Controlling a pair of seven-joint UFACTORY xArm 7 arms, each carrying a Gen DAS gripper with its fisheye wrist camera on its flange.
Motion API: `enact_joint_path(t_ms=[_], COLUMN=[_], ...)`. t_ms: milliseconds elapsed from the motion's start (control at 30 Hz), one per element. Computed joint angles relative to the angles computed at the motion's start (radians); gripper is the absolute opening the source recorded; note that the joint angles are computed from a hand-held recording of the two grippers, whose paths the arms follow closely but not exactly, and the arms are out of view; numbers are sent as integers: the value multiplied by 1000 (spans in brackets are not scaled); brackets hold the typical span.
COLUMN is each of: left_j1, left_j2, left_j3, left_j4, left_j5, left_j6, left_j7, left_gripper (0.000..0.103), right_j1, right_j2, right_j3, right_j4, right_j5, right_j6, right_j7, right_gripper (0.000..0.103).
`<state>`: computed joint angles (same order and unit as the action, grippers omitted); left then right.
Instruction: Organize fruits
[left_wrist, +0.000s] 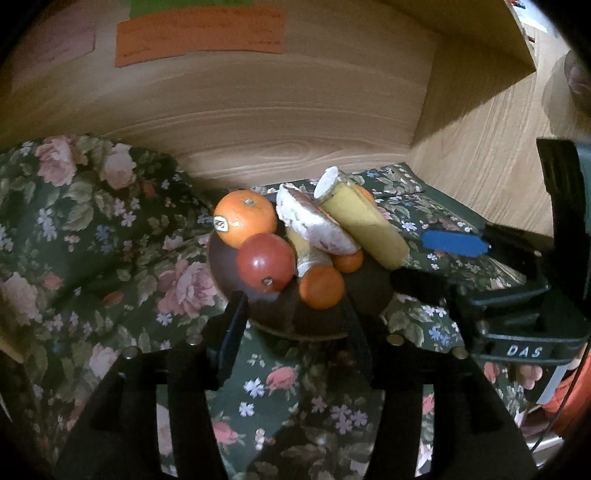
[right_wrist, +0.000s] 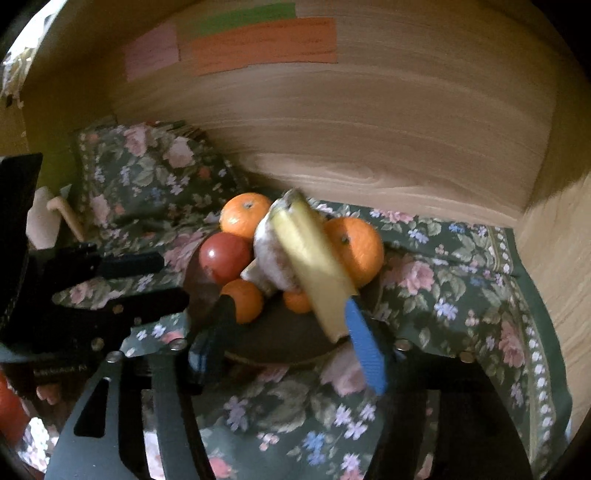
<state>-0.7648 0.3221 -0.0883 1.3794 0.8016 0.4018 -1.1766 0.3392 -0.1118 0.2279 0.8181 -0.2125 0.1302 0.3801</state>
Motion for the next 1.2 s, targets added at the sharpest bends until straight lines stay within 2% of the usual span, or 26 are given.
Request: enact_joint_path(t_ms=[267, 433, 567, 700, 867, 967, 1200], left_j1=[21, 24, 3, -35, -54, -46, -45], left_j2=[-8, 44, 97, 138, 178, 178, 85], left_j3=[-42, -66, -63, -30, -8, -12, 8], left_j4=[-54, -25, 24, 84, 139, 134, 16], left_j5=[-94, -212, -286, -296, -306, -329, -317], left_j6=[-19, -17, 8, 41, 64, 42, -17], left_j7=[79, 192, 271, 295, 325, 341, 307], left_gripper=[53, 53, 52, 47, 30, 24, 23], right_j1=[42, 68, 68, 90, 129, 120, 147], right_j2=[-29, -66, -92, -106, -101, -92, -31], right_j3=[-10, -30, -28, -50, -81, -66, -72], right_j4=[-73, -129, -164, -190, -194, -186, -123], right_j5=[90, 173, 194, 246, 331, 332, 368], right_j6=[-7, -3, 7, 3, -7, -19, -12], right_j7=[-35, -73, -83, -117, -181, -186, -261], right_gripper=[60, 60, 60, 60, 60, 60, 53])
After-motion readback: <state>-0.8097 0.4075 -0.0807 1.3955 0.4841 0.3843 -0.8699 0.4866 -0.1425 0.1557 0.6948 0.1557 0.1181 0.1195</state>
